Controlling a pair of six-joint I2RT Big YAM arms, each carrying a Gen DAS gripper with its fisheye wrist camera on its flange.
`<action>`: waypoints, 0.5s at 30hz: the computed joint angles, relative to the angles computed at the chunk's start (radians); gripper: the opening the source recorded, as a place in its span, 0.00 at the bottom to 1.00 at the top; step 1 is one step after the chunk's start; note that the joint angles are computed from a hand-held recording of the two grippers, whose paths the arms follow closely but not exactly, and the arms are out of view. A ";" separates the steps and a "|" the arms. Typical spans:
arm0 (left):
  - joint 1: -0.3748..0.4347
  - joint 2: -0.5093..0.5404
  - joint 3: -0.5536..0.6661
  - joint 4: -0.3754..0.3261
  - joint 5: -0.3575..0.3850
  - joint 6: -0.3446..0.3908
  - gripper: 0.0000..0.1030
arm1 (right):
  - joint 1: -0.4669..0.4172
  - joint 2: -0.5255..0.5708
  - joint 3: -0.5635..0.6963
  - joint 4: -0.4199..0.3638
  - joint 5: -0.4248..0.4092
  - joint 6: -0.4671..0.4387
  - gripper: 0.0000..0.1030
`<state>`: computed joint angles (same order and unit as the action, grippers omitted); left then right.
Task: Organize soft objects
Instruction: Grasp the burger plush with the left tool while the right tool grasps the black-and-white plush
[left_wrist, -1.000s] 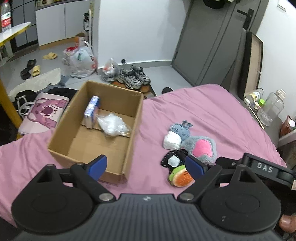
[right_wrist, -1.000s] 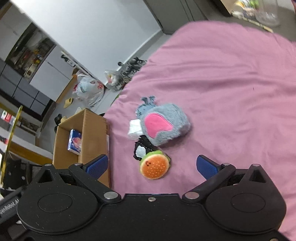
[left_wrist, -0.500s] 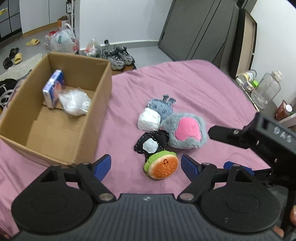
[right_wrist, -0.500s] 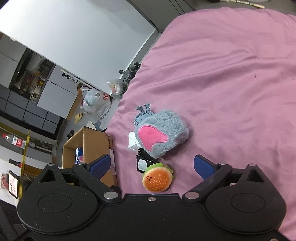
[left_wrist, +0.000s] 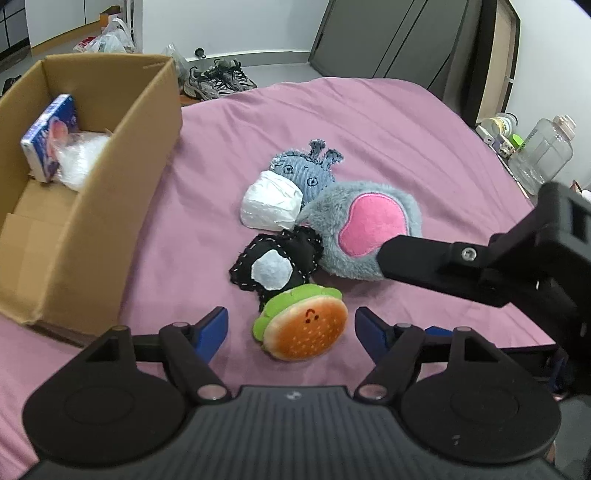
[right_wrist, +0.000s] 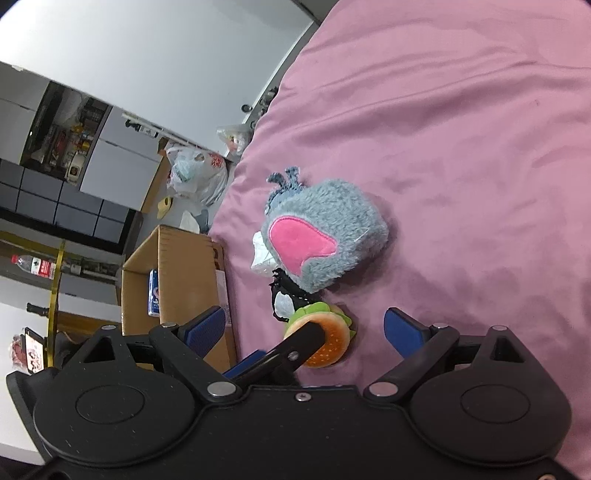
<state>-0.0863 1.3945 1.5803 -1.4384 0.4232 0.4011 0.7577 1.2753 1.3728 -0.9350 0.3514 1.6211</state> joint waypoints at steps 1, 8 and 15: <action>-0.004 0.002 -0.005 0.005 -0.005 -0.003 0.70 | -0.005 0.009 0.004 0.006 -0.011 -0.017 0.90; -0.012 0.037 -0.004 -0.007 0.004 -0.080 0.40 | -0.028 0.033 0.011 0.028 -0.059 -0.064 0.78; 0.004 0.039 0.013 -0.016 0.010 -0.118 0.29 | -0.038 0.056 0.029 0.020 -0.075 -0.087 0.67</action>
<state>-0.0828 1.4336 1.5934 -1.4546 0.4328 0.2827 0.7196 1.3310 1.4018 -0.9152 0.2761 1.5338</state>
